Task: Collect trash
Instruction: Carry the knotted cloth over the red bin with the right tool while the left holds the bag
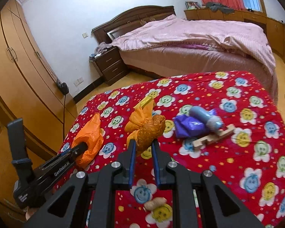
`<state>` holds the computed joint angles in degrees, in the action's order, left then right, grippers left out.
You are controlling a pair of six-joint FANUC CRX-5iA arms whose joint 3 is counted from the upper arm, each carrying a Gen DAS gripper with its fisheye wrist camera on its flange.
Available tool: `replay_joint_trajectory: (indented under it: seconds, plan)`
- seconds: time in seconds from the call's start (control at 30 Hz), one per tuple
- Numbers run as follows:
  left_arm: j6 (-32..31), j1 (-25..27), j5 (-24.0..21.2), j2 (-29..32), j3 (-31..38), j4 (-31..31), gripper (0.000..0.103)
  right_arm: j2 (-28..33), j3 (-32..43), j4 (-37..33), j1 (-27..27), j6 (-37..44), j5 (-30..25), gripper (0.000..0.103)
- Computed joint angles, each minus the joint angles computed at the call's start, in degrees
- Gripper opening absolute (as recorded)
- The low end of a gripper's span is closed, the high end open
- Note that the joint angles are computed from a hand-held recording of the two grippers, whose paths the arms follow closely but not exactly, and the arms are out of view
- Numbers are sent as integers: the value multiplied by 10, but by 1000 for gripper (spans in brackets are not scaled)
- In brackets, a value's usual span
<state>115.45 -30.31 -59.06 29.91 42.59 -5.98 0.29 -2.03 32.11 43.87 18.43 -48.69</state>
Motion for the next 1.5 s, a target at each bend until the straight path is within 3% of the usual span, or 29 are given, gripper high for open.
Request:
replay_joint_trajectory:
  seconds: [0.93,1.3,1.5]
  plan:
    - [-65,-61,-25,13,77,16,15,-180,-162,112,45,-167,-75,18]
    - [-136,-98,-58,66,170,88,15,-276,-233,160,78,-251,-149,18]
    - [-171,-123,-111,141,293,132,15,-329,-270,174,93,-299,-199,18]
